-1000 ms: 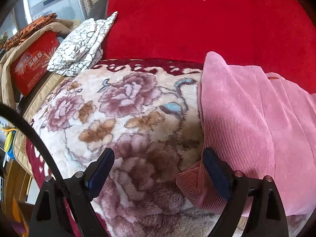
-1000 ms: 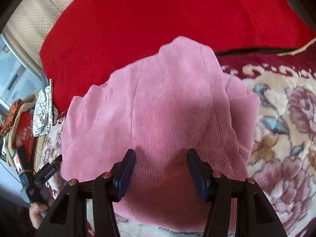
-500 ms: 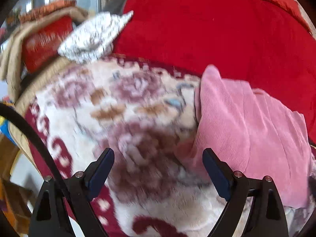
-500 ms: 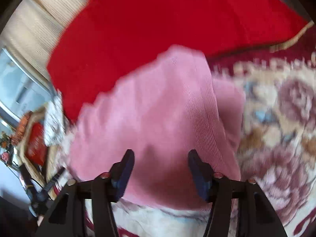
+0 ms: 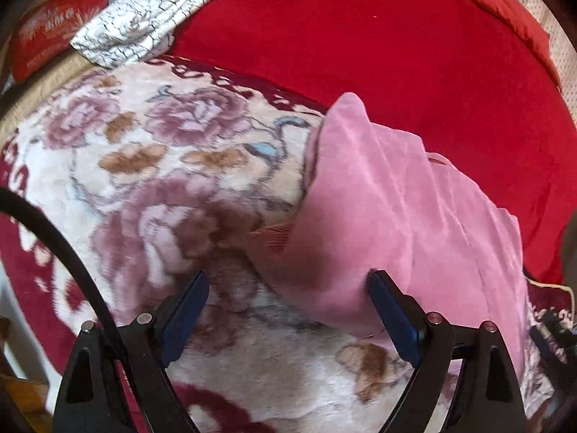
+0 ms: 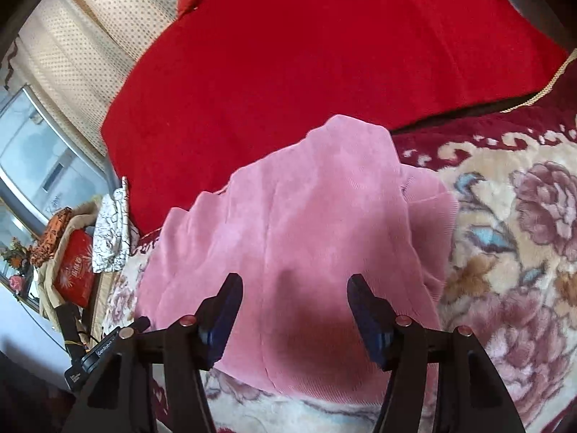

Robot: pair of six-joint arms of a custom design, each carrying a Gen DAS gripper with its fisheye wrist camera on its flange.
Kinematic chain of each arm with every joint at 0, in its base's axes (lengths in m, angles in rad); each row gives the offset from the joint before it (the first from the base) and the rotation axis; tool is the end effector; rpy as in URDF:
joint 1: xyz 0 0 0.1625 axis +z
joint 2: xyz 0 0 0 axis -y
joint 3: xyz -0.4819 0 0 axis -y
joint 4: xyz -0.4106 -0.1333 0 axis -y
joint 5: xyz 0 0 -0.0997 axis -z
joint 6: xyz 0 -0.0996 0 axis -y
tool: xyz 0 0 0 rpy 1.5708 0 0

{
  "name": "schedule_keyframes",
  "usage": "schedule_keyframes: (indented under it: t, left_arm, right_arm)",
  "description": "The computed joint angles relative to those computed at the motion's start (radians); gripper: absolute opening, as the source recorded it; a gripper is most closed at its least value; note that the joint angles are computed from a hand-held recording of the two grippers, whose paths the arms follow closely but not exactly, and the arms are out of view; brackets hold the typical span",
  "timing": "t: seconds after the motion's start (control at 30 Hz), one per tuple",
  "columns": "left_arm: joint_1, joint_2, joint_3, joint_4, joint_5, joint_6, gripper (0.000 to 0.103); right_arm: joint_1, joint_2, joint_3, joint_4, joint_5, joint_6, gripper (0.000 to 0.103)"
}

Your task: Fold large clothes

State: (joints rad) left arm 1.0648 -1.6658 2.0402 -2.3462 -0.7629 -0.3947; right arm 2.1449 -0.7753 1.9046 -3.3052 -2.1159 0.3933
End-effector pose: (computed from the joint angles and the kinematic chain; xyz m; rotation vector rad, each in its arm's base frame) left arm -0.0410 -0.4976 0.4676 -0.0757 2.4400 -0.8975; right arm 0.4216 -0.5015 0.1152 0.0092 -2.7375 1.1081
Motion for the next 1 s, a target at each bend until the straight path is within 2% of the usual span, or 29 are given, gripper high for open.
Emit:
schedule_keyframes:
  t: [0.1,0.13,0.17,0.2,0.27,0.37,0.47,0.5,0.53,0.6,0.7,0.73,0.8,0.9,0.93,1.0]
  left_arm:
    - [0.014,0.007,0.004,-0.039,-0.052,0.003,0.091]
    - [0.016,0.008,0.009,-0.063,-0.062,0.015,0.091]
    - [0.018,0.010,0.013,-0.082,-0.068,0.023,0.083]
    - [0.024,0.011,0.015,-0.102,-0.089,0.032,0.070]
    - [0.036,0.013,0.013,-0.120,-0.132,0.032,0.062]
    - [0.034,0.020,0.014,-0.137,-0.125,0.027,0.063]
    - [0.048,0.021,0.001,-0.127,-0.174,-0.002,0.083]
    - [0.062,0.024,-0.005,-0.132,-0.211,-0.012,0.084]
    - [0.075,0.027,-0.007,-0.144,-0.242,-0.023,0.084]
    - [0.083,0.030,-0.004,-0.169,-0.258,-0.028,0.084]
    - [0.094,0.038,0.007,-0.238,-0.287,-0.001,0.081]
    - [0.094,0.039,0.012,-0.258,-0.287,0.003,0.078]
    - [0.089,0.041,0.023,-0.287,-0.260,0.011,0.062]
    - [0.094,0.041,0.033,-0.319,-0.267,0.019,0.062]
    - [0.098,0.041,0.036,-0.332,-0.276,0.019,0.064]
    - [0.103,0.041,0.036,-0.343,-0.290,0.015,0.068]
  right_arm:
    - [-0.027,0.020,-0.027,0.128,0.039,0.034,0.065]
    - [-0.027,0.028,-0.036,0.139,0.023,0.029,0.065]
    - [-0.022,0.034,-0.039,0.124,0.008,0.017,0.065]
    - [-0.020,0.032,-0.042,0.133,0.007,0.017,0.065]
    - [-0.022,0.028,-0.038,0.127,0.017,0.020,0.065]
    - [-0.025,0.026,-0.032,0.117,0.027,0.016,0.065]
    - [-0.028,0.021,-0.022,0.105,0.029,0.009,0.065]
    - [-0.027,0.021,-0.023,0.106,0.028,0.011,0.065]
    - [-0.023,0.022,-0.023,0.096,0.025,0.018,0.065]
    - [-0.018,0.023,-0.017,0.057,0.031,0.013,0.065]
    - [-0.007,0.030,-0.012,-0.032,0.074,-0.034,0.065]
    - [-0.001,0.036,-0.014,-0.067,0.094,-0.056,0.065]
    - [0.005,0.048,-0.021,-0.101,0.130,-0.082,0.065]
    - [-0.006,0.071,-0.052,-0.044,0.200,-0.060,0.066]
    - [-0.013,0.081,-0.070,0.028,0.191,-0.025,0.065]
    - [-0.008,0.099,-0.092,0.062,0.143,-0.033,0.059]
